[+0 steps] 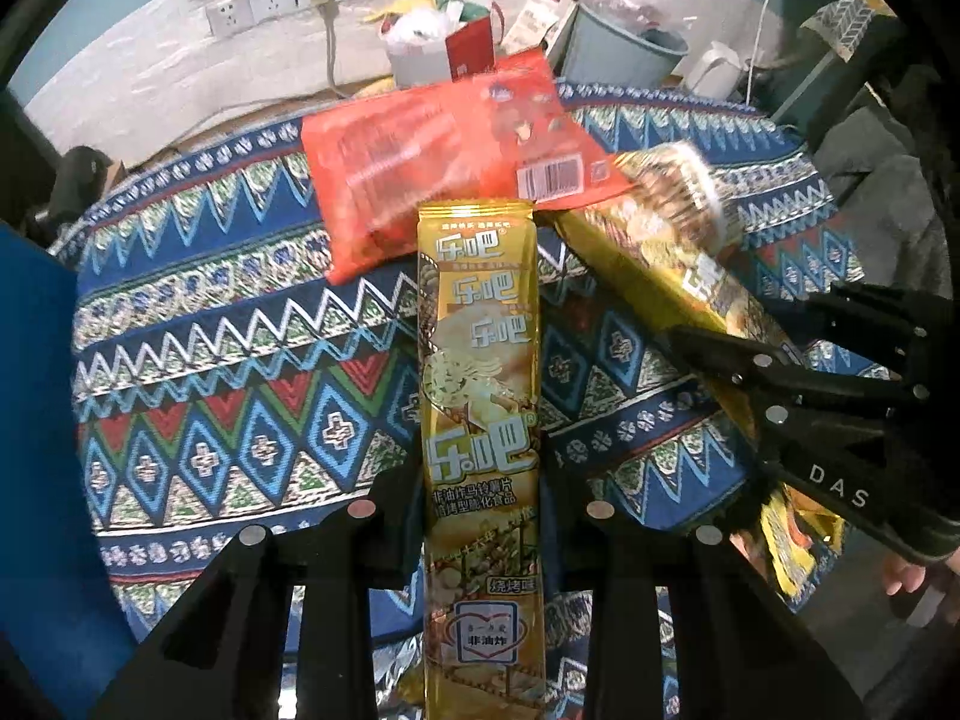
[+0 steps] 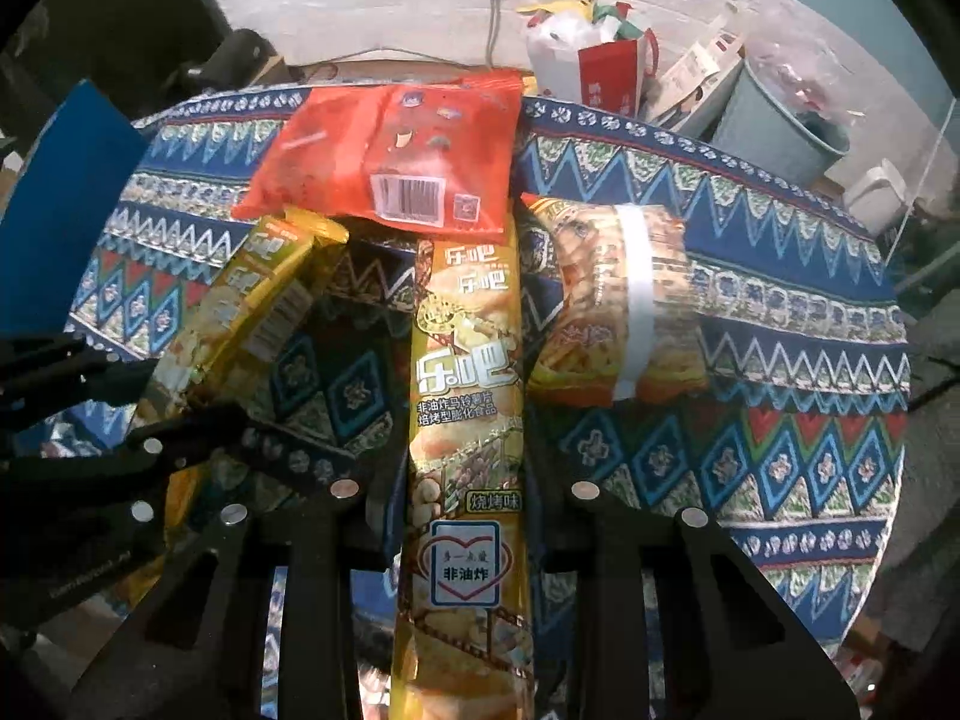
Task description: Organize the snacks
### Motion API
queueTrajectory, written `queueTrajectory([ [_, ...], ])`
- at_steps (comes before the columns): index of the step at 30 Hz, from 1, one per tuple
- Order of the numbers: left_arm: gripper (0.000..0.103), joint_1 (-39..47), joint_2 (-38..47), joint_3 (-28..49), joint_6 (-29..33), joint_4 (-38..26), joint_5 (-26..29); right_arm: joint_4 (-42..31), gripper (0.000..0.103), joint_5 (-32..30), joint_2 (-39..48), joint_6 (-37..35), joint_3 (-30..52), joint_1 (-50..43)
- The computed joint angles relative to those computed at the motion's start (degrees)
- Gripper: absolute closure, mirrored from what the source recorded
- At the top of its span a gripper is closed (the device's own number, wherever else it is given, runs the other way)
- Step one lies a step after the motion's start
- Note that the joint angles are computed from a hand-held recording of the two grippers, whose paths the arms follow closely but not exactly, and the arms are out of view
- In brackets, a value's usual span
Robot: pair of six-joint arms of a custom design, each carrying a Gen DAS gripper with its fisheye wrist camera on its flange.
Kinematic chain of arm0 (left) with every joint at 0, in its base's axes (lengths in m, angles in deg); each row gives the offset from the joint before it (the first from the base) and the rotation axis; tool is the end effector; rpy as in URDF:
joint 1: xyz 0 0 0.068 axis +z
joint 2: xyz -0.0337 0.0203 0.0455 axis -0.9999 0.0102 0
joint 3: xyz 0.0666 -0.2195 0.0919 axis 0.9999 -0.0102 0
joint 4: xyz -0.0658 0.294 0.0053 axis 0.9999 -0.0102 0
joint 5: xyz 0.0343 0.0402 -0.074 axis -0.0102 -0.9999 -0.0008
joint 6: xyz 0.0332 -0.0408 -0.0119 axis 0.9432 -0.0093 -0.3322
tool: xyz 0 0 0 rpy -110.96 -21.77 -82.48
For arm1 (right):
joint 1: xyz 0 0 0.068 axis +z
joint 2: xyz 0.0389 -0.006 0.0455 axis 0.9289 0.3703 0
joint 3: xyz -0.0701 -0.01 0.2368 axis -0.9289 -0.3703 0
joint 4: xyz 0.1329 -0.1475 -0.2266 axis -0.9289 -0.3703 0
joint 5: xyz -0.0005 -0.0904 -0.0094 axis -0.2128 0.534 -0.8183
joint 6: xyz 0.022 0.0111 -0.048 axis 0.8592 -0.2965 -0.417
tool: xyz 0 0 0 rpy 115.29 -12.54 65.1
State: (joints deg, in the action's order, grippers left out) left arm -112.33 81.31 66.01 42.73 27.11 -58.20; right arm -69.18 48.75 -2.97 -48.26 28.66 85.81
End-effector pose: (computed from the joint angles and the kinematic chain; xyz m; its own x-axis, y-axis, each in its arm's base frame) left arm 0.3511 -0.1567 0.1649 -0.7089 0.6541 -0.2639 0.6980 0.7043 -0.1293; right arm 0.2880 0.0877 0.1494 -0.9261 0.2256 -0.3024 0.2137 0.9742 0.0722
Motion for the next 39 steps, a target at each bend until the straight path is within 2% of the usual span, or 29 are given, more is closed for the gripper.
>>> queueTrajectory([
  [5,0.072,0.6,-6.0,-2.9,0.4,-2.2,1.3,-2.8,0.073,-0.4,-5.5,2.2,-2.2,1.2],
  [10,0.072,2.3,-8.4,-1.8,2.3,-5.3,2.6,-6.4,0.073,1.5,-12.7,5.8,-4.3,5.3],
  [17,0.072,5.2,-13.1,-4.2,4.3,-5.8,4.1,-10.5,0.073,4.7,-19.0,8.5,-3.9,9.0],
  [25,0.072,9.3,-17.3,-3.4,6.1,-8.0,6.4,-12.6,0.073,8.1,-19.4,9.8,0.4,12.2],
  [39,0.072,17.6,-18.3,2.5,10.0,-12.1,10.5,-12.7,0.073,12.0,-11.9,8.4,11.4,16.9],
])
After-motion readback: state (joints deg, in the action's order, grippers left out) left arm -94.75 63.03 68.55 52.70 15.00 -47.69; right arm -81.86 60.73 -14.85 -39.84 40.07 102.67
